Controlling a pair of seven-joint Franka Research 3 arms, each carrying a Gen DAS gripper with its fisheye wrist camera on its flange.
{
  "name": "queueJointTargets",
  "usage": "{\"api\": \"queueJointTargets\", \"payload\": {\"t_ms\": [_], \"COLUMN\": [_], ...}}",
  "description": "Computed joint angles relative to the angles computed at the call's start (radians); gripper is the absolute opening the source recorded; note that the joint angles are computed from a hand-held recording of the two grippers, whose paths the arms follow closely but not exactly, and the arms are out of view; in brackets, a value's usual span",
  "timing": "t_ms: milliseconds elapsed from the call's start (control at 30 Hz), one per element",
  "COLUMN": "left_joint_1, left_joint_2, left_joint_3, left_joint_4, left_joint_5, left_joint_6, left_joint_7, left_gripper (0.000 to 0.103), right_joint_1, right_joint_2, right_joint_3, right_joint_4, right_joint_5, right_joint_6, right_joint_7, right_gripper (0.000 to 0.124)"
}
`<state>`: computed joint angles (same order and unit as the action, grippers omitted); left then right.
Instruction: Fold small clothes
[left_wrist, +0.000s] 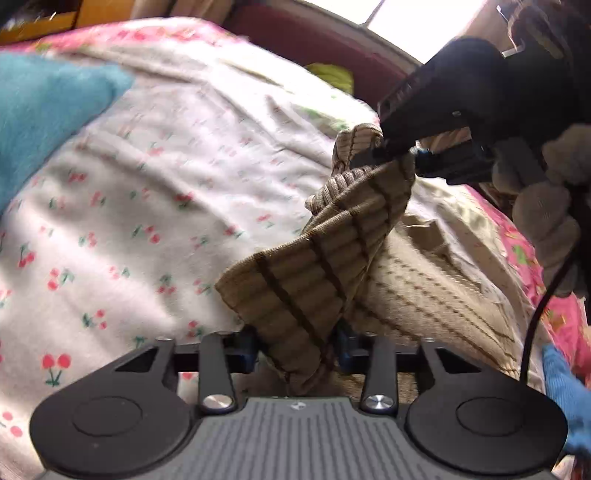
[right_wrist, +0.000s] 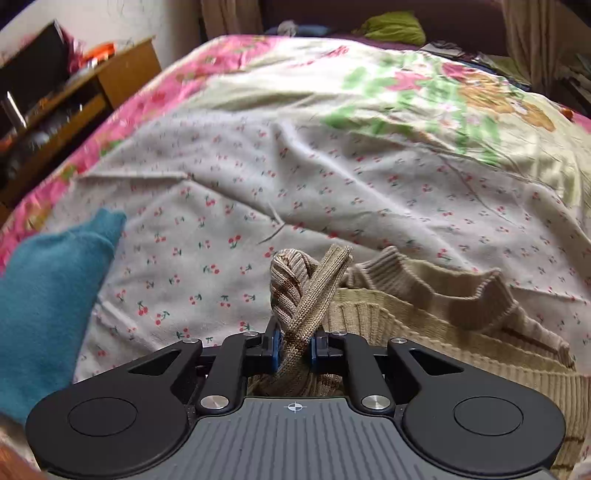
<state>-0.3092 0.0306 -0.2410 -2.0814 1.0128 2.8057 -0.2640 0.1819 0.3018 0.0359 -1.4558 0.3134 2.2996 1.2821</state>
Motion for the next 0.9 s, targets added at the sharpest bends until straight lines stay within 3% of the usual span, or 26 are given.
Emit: {"api": "queueJointTargets", "payload": {"t_ms": [200, 333, 433, 567, 667, 833, 900], "left_joint_1": [-0.041, -0.113, -0.16, -0.182, -0.247, -0.298, -0.323], "left_joint_2": [0.044, 0.155, 0.286, 0.453, 0.47, 0.48, 0.483], "left_joint_3": [-0.019, -0.024, -0.044, -0.126, -0.082, -0.024, 0.005], "left_joint_4": [0.124, 0.293, 0.437, 0.587, 0.604, 0.64, 0.646], "left_joint_5": [0.115, 0.162, 0.079, -0.149, -0.137, -0.18, -0.186], "left_joint_6": [-0.01, -0.007, -0.004, -0.113, -0.158, -0.181, -0.184], "left_joint_7": [0.07, 0.224, 0.45, 0.82, 0.859, 0.915, 0.925], "left_gripper": [0.035, 0.035, 0.035, 0.035, 0.035, 0.035, 0.035], "right_joint_1": [-0.131, -0.21, -0.262, -0.332, -0.369, -0.324, -0.312], "right_joint_2": [-0.101, -0.142, -0.124, -0.119, -0.142, -0.241, -0.257], "right_joint_3": [-0.021, -0.063, -0.096, -0.111, -0.113, -0.107, -0.115], "right_joint_4": [-0.108, -0.19, -0.231, -0.311, -0.373, -0.487, -0.493], "right_joint_5": [0.255, 0.402, 0.446, 0.573, 0.699, 0.752, 0.757], "right_joint_6": [0.046, 0.088, 0.075, 0.053, 0.048, 0.25, 0.226], "right_joint_7": [-0.086, -0.141, -0.121, -0.111, -0.18, -0.39, -0.444], "right_gripper": [0.013, 0.014, 0.02, 0.023, 0.035, 0.036, 0.039]}}
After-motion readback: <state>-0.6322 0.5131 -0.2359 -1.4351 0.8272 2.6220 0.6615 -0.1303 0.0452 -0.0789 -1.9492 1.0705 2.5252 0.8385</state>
